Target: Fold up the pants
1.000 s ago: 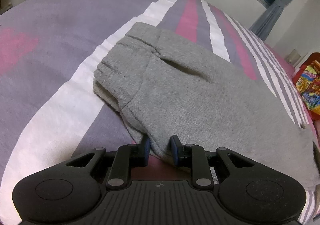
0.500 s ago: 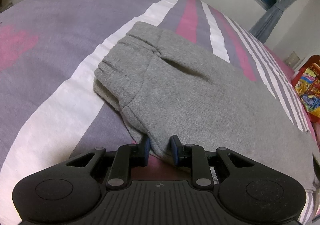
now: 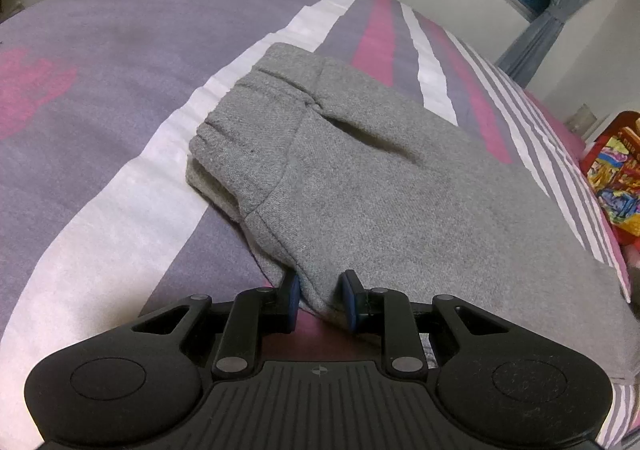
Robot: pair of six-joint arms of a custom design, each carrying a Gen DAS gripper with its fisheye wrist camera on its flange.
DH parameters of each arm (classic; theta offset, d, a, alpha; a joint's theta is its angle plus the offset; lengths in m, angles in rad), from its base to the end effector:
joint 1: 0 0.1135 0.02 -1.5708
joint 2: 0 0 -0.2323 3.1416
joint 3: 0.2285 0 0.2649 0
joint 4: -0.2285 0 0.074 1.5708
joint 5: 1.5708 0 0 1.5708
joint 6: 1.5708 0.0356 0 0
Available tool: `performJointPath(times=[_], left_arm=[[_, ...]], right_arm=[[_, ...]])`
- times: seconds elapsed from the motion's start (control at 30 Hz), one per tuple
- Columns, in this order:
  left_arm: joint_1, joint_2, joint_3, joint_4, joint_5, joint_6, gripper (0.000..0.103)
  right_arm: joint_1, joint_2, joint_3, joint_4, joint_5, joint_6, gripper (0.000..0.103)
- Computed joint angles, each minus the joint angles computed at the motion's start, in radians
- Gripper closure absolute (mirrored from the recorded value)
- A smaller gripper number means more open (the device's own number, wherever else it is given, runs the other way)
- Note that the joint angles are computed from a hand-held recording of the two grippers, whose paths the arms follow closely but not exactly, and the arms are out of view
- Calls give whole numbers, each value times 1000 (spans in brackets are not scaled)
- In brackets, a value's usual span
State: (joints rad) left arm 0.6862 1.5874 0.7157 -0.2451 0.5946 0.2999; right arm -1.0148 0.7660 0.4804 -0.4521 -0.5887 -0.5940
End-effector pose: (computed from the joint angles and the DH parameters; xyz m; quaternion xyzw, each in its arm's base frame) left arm 0.2302 0.1627 0.0939 -0.1141 0.9269 -0.1496 0.3246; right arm 0.1190 -0.1541 0.1897 0.0680 0.8804 -0.0949 0.4597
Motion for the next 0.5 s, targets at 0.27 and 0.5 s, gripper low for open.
performJointPath(times=[0.27,0.5], left_arm=[[7,10,2,3,14,-19,79],[-4,5,6,-4,-5,-27,79]], right_arm=[[-517,490,169,-192,-341,-57,98],[-604,770,251,-192,-375,-40,88]])
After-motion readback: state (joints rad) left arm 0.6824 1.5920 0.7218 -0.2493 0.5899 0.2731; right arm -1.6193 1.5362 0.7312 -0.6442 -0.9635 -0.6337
